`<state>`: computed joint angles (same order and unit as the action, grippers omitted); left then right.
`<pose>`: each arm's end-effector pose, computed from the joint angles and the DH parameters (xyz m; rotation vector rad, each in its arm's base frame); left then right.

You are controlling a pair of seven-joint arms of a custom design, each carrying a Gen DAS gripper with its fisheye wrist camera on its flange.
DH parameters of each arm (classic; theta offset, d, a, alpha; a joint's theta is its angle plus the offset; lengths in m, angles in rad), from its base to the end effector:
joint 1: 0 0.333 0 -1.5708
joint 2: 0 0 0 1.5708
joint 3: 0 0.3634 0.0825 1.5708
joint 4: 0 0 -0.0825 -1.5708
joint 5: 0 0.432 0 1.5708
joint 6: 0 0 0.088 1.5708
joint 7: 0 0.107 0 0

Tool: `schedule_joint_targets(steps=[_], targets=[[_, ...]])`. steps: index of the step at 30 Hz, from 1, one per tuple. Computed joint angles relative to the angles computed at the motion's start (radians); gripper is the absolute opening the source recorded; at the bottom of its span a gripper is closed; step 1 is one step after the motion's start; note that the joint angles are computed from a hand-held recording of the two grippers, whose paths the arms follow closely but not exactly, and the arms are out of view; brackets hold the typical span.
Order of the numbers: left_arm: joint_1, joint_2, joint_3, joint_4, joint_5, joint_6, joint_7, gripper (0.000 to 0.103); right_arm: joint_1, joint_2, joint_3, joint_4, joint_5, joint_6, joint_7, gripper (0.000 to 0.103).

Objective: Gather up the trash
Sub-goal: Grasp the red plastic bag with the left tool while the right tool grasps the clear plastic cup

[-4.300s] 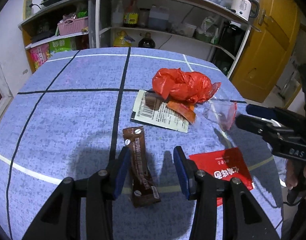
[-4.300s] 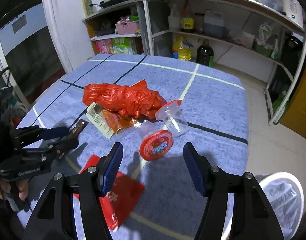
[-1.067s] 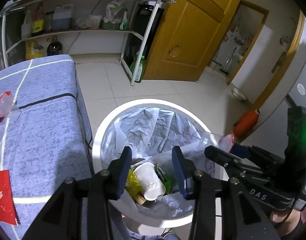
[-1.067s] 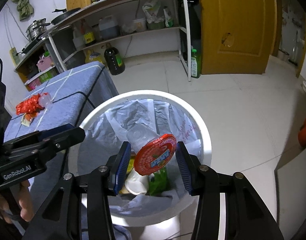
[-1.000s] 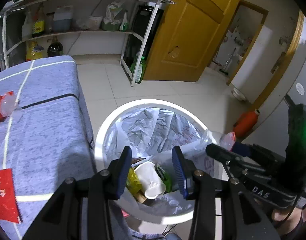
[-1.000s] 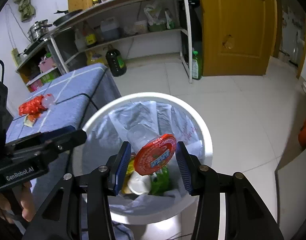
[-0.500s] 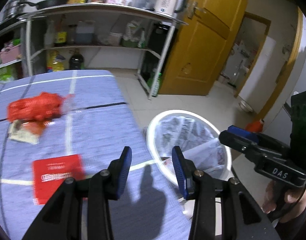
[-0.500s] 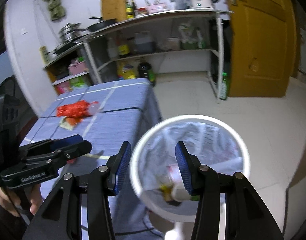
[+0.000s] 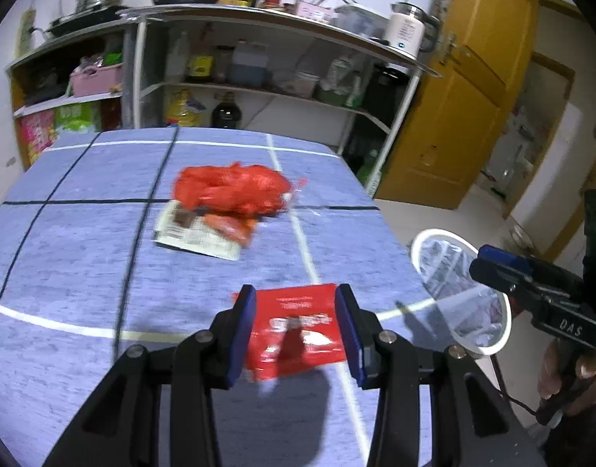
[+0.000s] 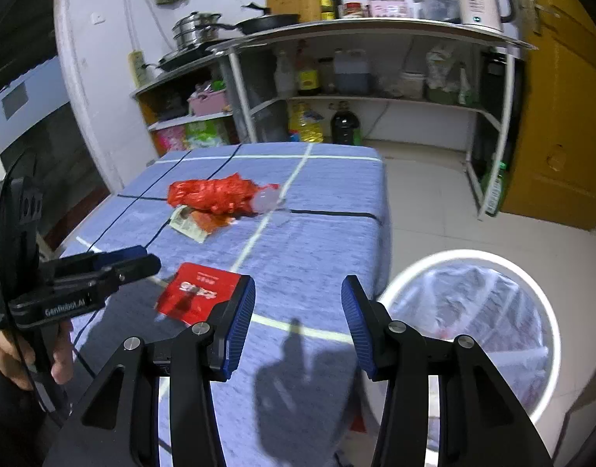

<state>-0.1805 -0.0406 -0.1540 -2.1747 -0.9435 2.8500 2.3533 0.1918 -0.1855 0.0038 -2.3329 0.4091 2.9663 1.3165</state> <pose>0.5824 -0.1576 0.4968 -1.5769 2.1406 -1.1601 0.5510 0.0817 0.5255 -1.7387 1.6091 -0.5364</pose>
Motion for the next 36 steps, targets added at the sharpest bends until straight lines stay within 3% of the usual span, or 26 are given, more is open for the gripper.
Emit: schedule_joint_targets(steps=[8,18,25,34,36], targets=[[0.049,0.064,0.001,0.071,0.039,-0.003,-0.006,0.048,0.021,0.115,0.006,0.121,0.016,-0.053,-0.076,0.047],[0.147,0.201,-0.069,0.23,0.076,0.005,0.017,0.06,-0.002,0.256,0.02,0.281,-0.043,-0.132,-0.086,0.047],[0.206,0.281,-0.129,0.306,0.159,-0.027,0.017,0.06,-0.01,0.341,0.017,0.379,-0.088,-0.18,-0.075,0.047],[0.248,0.31,-0.184,0.335,0.177,-0.041,0.072,0.06,-0.003,0.455,0.002,0.506,-0.175,-0.246,-0.051,0.047],[0.253,0.316,-0.187,0.34,0.181,-0.056,0.068,0.052,-0.006,0.477,0.004,0.531,-0.178,-0.255,-0.05,0.047]])
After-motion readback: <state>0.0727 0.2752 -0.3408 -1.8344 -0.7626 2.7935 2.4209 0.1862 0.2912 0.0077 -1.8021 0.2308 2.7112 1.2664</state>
